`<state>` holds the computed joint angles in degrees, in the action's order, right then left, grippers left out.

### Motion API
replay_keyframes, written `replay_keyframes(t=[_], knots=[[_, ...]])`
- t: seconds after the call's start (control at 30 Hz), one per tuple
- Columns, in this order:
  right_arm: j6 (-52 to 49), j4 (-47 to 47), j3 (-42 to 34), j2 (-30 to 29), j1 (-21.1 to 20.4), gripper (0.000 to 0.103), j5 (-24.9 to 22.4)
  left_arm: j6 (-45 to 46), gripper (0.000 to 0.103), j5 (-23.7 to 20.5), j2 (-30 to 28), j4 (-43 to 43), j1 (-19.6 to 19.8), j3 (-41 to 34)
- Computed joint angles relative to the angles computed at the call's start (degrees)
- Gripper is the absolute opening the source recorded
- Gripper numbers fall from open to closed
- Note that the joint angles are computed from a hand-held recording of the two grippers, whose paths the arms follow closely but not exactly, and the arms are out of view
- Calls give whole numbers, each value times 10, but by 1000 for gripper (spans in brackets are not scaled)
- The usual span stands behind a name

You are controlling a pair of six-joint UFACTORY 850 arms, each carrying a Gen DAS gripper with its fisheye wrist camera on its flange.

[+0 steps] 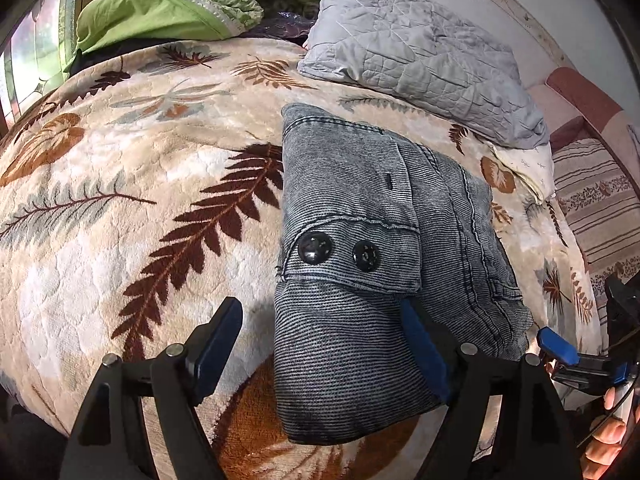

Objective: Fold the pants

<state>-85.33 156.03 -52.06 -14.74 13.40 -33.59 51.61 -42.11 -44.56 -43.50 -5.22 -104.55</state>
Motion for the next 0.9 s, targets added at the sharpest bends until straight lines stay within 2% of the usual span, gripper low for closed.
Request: replay_keyframes(t=[0.13,0.27,0.37,0.47,0.6,0.67,0.7,0.73,0.77,0.8,0.9], knots=[[54,-48,-14,-11,-6,80,7,-4,84,-3,-4,0,1,-6],[75,-59,-23,-27,-10,80,-7,-4,86,-4,-7,2,1,-9],[136,-113,-46,-41,-11,80,46,-7,88,-8,-10,2,1,-13],[144,-109,-47,-43,-11,80,49,-5,88,-7,-10,0,2,-12],[167,-126,-67,-50,-11,80,87,1,90,3,-8,-1,0,-7],[208,-180,-89,-58,-9,71,127,-2,90,3,-9,2,-1,-9],[229,-206,-98,-59,-7,53,152,-5,90,3,-9,5,-1,-11],[257,-241,-105,-60,-5,20,175,-7,90,0,-10,8,-1,-13],[274,-264,-108,-61,-5,8,185,-9,90,-3,-11,12,0,-16],[270,-263,-107,-61,-4,8,185,-11,90,-7,-12,17,0,-21],[214,-247,-115,-46,16,8,246,-10,90,7,2,10,2,-17]])
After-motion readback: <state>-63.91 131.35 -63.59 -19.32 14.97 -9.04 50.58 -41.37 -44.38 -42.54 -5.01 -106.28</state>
